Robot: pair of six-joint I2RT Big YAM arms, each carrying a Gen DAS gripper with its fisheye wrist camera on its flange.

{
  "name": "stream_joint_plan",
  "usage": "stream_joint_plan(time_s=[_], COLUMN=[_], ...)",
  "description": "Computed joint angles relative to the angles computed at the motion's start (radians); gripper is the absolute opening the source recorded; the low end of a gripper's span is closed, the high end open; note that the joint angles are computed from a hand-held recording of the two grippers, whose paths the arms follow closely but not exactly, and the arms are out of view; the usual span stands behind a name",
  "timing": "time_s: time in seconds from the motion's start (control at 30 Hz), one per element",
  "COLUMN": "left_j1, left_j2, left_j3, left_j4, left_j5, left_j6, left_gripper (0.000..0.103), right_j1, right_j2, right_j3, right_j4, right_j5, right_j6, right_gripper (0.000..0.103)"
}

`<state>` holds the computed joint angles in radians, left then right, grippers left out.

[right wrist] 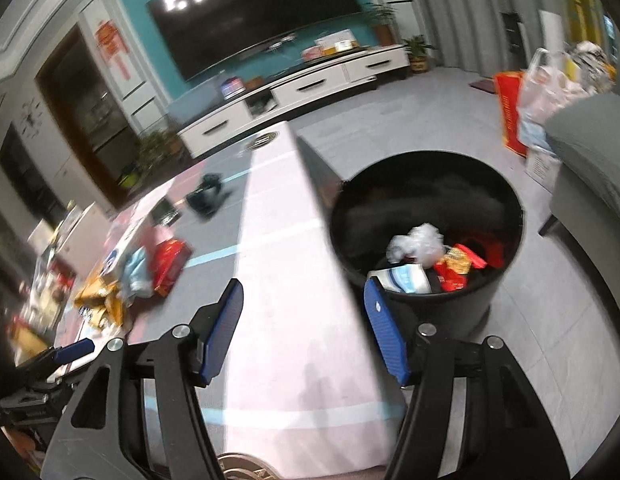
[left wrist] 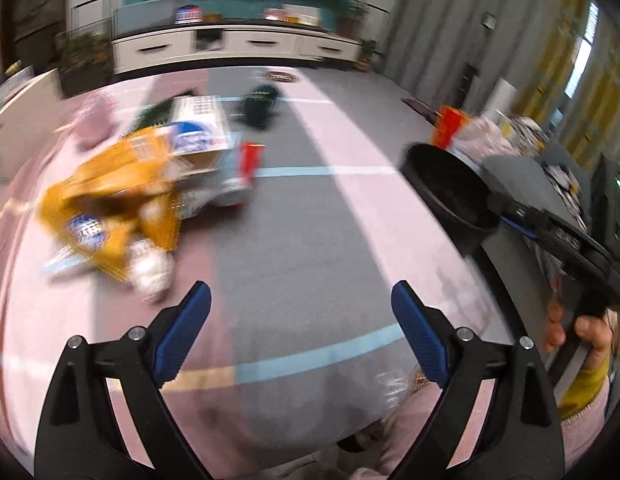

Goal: Collect trash
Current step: 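Move both open tools back over the table, then grasp the yellow chip bag with the left tool while the right tool grasps the white-blue medicine box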

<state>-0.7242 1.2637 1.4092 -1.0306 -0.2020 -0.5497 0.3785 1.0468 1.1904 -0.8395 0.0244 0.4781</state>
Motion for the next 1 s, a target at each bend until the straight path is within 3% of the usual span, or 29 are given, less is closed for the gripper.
stream_joint_plan(time_s=[0.23, 0.5, 0.8, 1.0], left_j1=[0.082, 0.168, 0.304, 0.347], left_j2=[-0.137, -0.226, -0.277, -0.219], left_j3=[-0.108, -0.220, -0.296, -0.280], left_j4=[-0.002, 0.026, 0.144, 0.208], left_j5=[-0.052, 0.007, 0.129, 0.131], left_j6=[-0.135, -0.213, -0.231, -0.187], left_gripper=[0.091, 0.092, 0.092, 0.092], right_j1=[0.102, 0.201, 0.247, 0.253], right_j2=[0.057, 0.139, 0.235, 0.279], right_j3=[0.060, 0.137, 0.231, 0.272], right_j4=[-0.042, -0.088, -0.109, -0.112], right_j5=[0.003, 0.009, 0.006, 0.001], right_j6=[-0.026, -0.068, -0.107, -0.110], right_gripper=[0.064, 0.064, 0.065, 0.065])
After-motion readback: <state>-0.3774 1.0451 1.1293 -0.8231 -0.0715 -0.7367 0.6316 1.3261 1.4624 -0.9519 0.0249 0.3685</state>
